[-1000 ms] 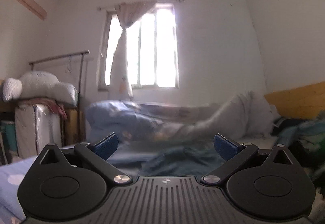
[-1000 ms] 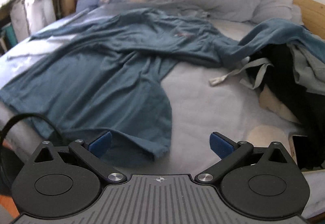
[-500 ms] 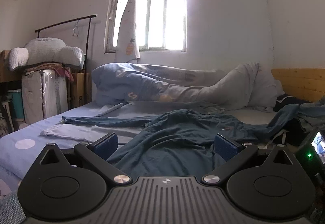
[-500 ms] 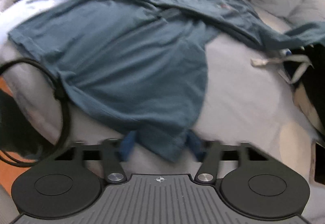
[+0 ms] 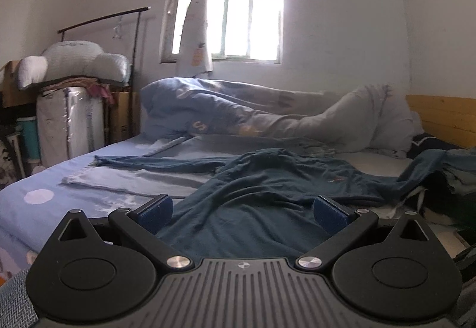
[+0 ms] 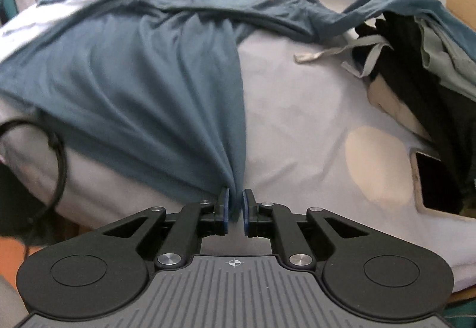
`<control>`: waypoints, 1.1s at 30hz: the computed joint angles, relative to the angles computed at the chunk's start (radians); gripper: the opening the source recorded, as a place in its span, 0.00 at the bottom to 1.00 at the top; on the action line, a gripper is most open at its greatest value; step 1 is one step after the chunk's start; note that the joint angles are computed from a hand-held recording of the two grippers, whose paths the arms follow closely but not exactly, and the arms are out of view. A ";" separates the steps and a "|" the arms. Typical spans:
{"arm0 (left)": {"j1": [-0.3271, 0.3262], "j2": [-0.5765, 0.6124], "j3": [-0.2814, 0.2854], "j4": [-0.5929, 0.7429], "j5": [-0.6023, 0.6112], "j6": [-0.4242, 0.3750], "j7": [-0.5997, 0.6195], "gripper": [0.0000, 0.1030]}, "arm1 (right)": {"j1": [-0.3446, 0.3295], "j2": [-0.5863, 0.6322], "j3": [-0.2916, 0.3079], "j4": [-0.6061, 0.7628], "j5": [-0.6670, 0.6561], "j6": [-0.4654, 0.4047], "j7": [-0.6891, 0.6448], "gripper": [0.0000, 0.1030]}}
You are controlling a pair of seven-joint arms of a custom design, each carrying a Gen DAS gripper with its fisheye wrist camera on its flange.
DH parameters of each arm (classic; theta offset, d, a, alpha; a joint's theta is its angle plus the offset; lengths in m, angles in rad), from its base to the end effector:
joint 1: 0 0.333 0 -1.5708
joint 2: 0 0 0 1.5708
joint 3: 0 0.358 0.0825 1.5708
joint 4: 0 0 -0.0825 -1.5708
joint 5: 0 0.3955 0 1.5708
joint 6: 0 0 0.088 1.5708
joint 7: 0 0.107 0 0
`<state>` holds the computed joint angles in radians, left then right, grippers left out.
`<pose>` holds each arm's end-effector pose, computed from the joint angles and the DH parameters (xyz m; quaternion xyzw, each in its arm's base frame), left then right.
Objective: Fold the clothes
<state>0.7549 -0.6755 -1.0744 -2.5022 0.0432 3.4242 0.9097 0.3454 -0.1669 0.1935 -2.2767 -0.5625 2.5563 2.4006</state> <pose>0.4125 -0.2466 0.5604 -0.5460 0.5678 -0.4528 0.4176 0.4477 0.2814 0.5052 -0.7135 0.6334 -0.2355 0.1851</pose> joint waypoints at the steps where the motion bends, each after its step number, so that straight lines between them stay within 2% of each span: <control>1: -0.002 0.005 -0.002 0.002 0.003 0.005 0.002 1.00 | -0.001 -0.006 0.004 -0.001 -0.007 -0.024 0.012 0.10; 6: -0.006 0.027 -0.010 0.009 0.001 0.013 0.004 1.00 | -0.022 -0.067 0.012 -0.049 -0.019 -0.039 0.103 0.11; 8: -0.004 0.034 -0.015 0.015 -0.001 0.011 0.006 1.00 | -0.035 -0.085 0.019 -0.066 -0.036 -0.026 0.141 0.20; 10: -0.006 0.040 -0.015 0.015 0.000 0.010 0.010 1.00 | -0.057 -0.098 0.032 -0.079 -0.082 -0.001 0.203 0.57; 12: -0.009 0.044 -0.014 0.013 0.001 0.010 0.016 1.00 | -0.078 -0.113 0.042 -0.095 -0.129 0.041 0.267 0.69; 17: -0.030 0.053 0.011 0.006 -0.002 -0.002 0.022 1.00 | -0.141 -0.127 0.045 -0.127 -0.172 0.193 0.414 0.73; 21: -0.037 0.012 0.032 -0.024 -0.027 -0.005 0.002 1.00 | -0.150 -0.087 0.002 -0.142 -0.057 0.323 0.430 0.73; 23: -0.034 -0.025 0.039 -0.043 -0.041 -0.001 -0.015 1.00 | -0.157 -0.052 0.001 -0.131 -0.012 0.359 0.421 0.73; 26: -0.032 -0.055 0.063 -0.055 -0.050 0.008 -0.031 1.00 | -0.145 0.009 0.000 -0.090 0.036 0.364 0.383 0.73; 32: -0.069 -0.102 0.116 -0.088 -0.048 -0.050 -0.065 1.00 | -0.070 0.116 -0.011 0.050 -0.026 0.175 0.328 0.74; 33: -0.069 -0.109 0.119 -0.090 -0.045 -0.055 -0.075 1.00 | -0.054 0.117 -0.020 0.054 -0.026 0.177 0.300 0.66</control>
